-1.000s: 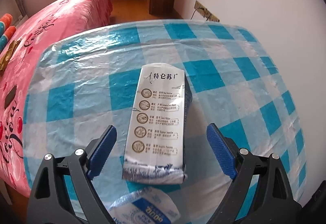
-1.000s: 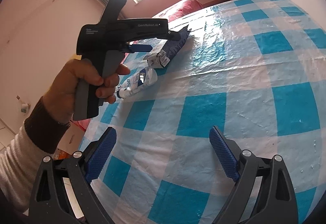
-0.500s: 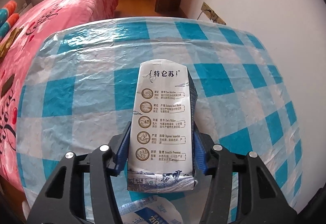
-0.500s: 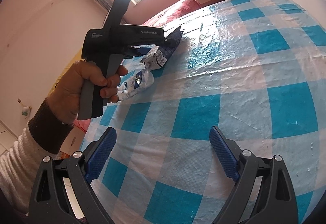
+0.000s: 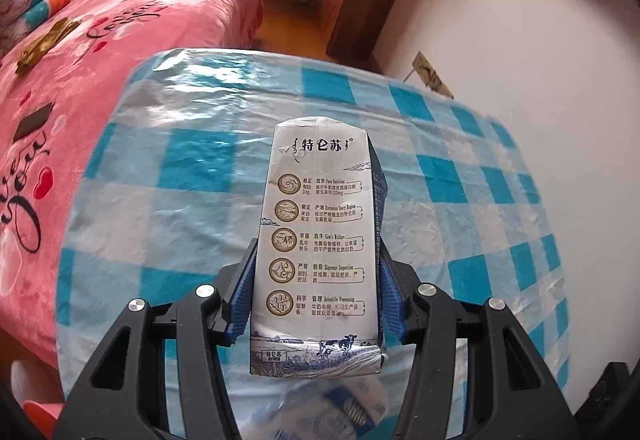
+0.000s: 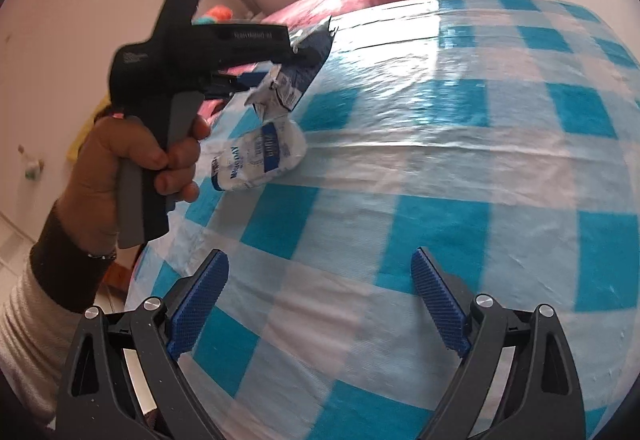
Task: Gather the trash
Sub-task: 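Lift the carton bag with the left tool while the right tool grasps the white Magicday milk bag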
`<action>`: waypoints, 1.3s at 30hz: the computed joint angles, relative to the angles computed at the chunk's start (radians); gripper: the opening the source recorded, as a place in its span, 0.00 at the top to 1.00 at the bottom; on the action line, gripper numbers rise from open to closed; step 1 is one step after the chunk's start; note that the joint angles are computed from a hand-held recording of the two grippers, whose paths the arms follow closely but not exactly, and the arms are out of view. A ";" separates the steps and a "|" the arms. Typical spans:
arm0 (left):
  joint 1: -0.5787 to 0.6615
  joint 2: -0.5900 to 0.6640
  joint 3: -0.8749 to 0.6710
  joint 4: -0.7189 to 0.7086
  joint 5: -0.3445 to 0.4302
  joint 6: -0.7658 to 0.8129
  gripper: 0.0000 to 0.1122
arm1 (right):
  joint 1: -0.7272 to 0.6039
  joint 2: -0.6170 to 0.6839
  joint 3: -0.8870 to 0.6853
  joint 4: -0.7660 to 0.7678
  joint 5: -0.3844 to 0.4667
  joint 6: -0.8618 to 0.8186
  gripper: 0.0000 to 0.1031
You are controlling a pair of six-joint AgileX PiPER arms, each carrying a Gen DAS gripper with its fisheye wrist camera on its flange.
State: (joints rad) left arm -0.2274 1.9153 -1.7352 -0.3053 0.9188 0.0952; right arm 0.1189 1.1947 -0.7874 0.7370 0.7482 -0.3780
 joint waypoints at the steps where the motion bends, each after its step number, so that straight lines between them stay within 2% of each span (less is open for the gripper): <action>1: 0.011 -0.013 0.018 -0.014 -0.010 0.008 0.51 | 0.042 0.025 -0.022 -0.020 -0.014 0.022 0.11; 6: 0.076 -0.096 0.132 -0.064 -0.065 0.054 0.51 | 0.177 0.101 -0.092 -0.157 -0.090 0.132 0.11; 13: 0.184 -0.210 0.288 -0.134 -0.121 0.152 0.51 | 0.217 0.217 -0.192 -0.178 -0.140 0.152 0.11; 18: 0.250 -0.276 0.388 -0.156 -0.149 0.219 0.51 | 0.269 0.290 -0.272 -0.260 -0.154 0.216 0.11; 21: 0.289 -0.307 0.439 -0.191 -0.153 0.265 0.51 | 0.321 0.317 -0.319 -0.379 -0.162 0.308 0.11; 26: 0.334 -0.355 0.514 -0.220 -0.171 0.318 0.51 | 0.336 0.347 -0.341 -0.403 -0.174 0.328 0.07; 34: 0.396 -0.404 0.604 -0.290 -0.164 0.406 0.51 | 0.382 0.422 -0.418 -0.594 -0.167 0.459 0.07; 39: 0.426 -0.430 0.650 -0.330 -0.156 0.447 0.51 | 0.404 0.476 -0.472 -0.640 -0.151 0.469 0.06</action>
